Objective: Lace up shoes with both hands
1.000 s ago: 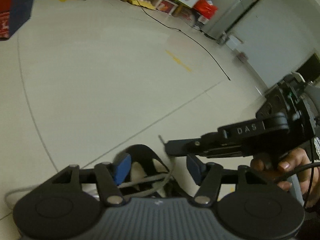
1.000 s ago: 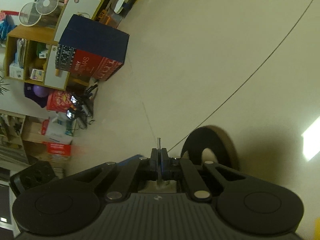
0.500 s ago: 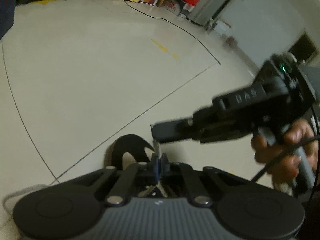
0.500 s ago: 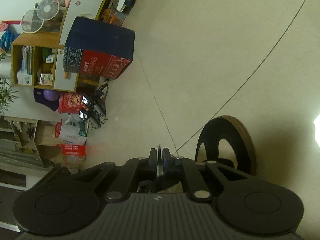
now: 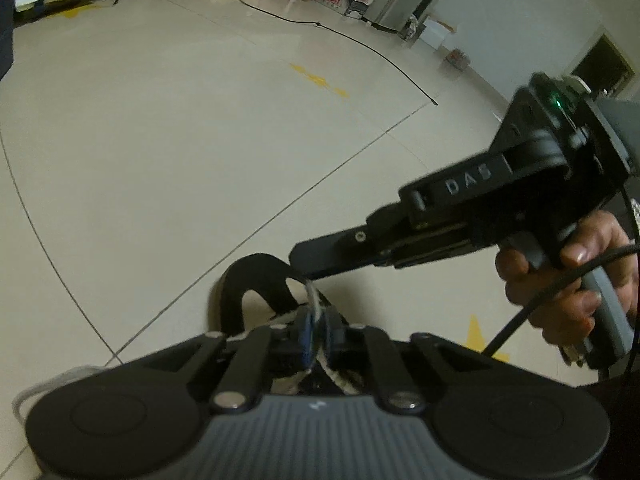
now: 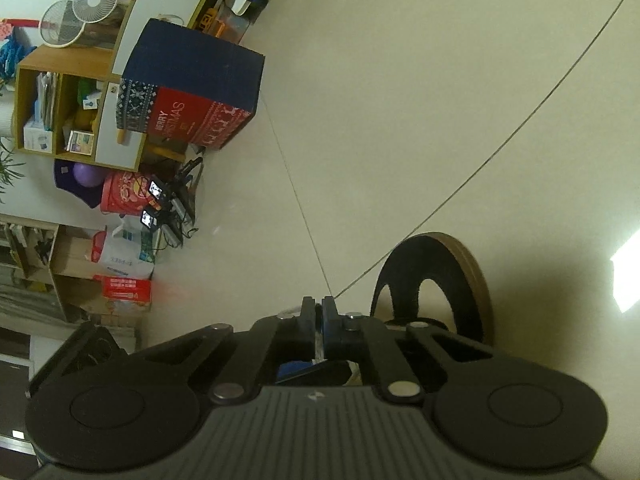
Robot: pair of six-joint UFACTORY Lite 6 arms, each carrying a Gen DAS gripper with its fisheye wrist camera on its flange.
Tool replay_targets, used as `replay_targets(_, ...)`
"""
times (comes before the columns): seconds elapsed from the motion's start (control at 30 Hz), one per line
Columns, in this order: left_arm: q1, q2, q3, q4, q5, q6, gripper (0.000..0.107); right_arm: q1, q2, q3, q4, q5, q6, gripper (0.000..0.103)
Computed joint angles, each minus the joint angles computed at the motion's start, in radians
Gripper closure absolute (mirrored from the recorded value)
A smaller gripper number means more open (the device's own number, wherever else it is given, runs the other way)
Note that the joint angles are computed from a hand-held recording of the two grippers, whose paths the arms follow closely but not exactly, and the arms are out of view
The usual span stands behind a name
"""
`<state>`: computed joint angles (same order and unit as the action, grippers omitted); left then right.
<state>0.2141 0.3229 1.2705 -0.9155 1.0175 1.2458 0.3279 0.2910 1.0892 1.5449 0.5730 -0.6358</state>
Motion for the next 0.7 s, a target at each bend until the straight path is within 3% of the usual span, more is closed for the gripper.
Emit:
replay_targets(0.27,0.003,0.005,-0.029,-0.085,-0.038,-0.003,0.091,-0.005,-0.011,-0.037,0.112,0.009,-0.052,0.099)
replay_targets(0.47,0.006,0.021,-0.046,-0.119,-0.078,-0.015,0.104,-0.006,-0.021,-0.066,0.140,0.009,-0.063,0.099)
replay_targets(0.57,-0.006,0.007,-0.044,-0.075,-0.106,0.000,0.105,-0.008,-0.012,-0.058,0.088,0.018,-0.036,0.097)
replay_targets(0.7,-0.022,-0.019,-0.033,-0.006,-0.213,0.003,0.105,0.010,-0.018,-0.011,-0.130,-0.040,0.070,0.095)
